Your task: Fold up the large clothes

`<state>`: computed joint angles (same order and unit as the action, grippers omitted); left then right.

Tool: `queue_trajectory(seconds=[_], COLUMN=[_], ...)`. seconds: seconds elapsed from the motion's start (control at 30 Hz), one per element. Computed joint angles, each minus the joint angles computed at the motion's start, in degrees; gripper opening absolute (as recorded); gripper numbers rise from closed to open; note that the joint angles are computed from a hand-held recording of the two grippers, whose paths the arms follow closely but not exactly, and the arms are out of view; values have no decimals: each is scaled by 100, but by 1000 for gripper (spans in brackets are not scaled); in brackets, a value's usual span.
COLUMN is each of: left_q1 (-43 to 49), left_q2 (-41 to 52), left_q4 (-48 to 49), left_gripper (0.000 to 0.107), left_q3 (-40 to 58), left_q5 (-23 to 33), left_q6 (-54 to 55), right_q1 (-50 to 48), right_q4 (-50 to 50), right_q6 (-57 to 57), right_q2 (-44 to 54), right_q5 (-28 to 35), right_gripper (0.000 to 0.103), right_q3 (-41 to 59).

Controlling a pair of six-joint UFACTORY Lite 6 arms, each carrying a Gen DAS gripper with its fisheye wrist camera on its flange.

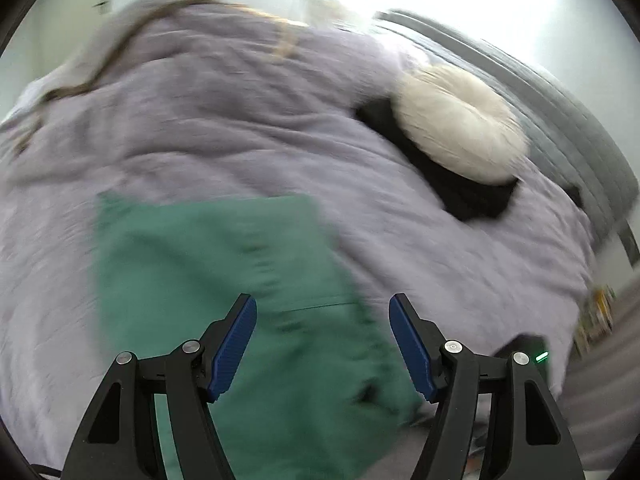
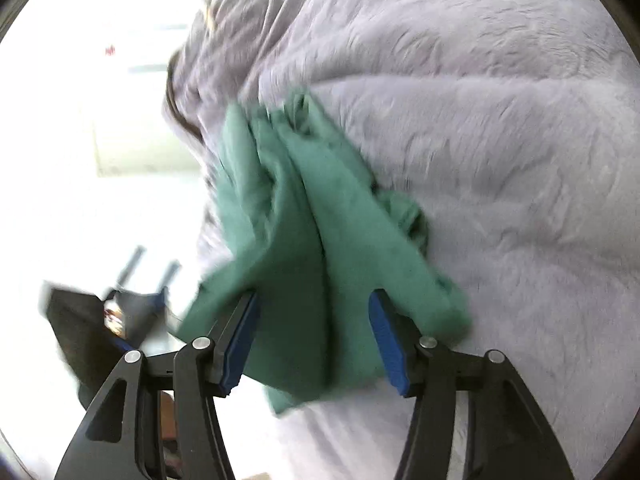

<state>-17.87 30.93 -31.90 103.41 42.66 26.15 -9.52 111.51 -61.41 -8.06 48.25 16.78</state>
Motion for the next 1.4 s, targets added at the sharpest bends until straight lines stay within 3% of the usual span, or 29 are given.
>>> queue_trajectory(seconds=[0.13,0.27,0.47,0.53,0.57,0.73,0.83,0.9,0.97,1.0,1.07,1.1,1.23,1.37,1.4], left_q1=[752,1298,1721,1822,1863,1789,1550,1393,1308,1304,1337,1366,1578,1642,1604], left_q2=[41,169,-5,-51,-18,34,44,220,278,250,175,123,-264,-635,-717], left_q4=[868,1232,695,335,241,235,141,107,46,13,46,111,257,218,215], left_gripper=[70,70,70,70,70,70,70,70,70,70,70,70,70,70,70], left_q3=[-357,-772,-1834,-2023,-2015,-1830,-1804,-1644,-1611,-1636,-1676,-1706,-1968,-2283,-2398], left_q5=[-245,-423,-783,-850,-791,-628,-650,-614,-605,-602,-549,-519,-359,-215,-227], left_q6=[-642,-974,-577,-307,-256,-239,-153,-200,-254,-230,-154,-152,-33,118,144], right_q1=[-612,-187,366,631,776,659,464,352,294,342,504,622,1234,2059,2220], right_q4=[-92,-578,-1647,-2298,-2754,-2639,-3368,-3437,-3353,-3619,-4562,-5045,-6376,-7585,-7913], right_q6=[-206,226,1207,1753,2176,1901,2539,2609,2604,2820,3544,3872,4910,5908,6195], right_q2=[691,1187,2855,3219,3300,2497,2738,2894,2441,2085,1391,966,-120,190,472], right_q5=[678,345,178,-169,-374,-577,-841,-806,-870,-1005,-1211,-1256,-1048,-930,-905], right_gripper=[61,61,61,21,7,6,7,12,15,18,37,38,38,43,28], right_q3=[335,1522,3672,4371,4659,4340,4344,4227,3827,3677,3533,3430,3530,4129,4320])
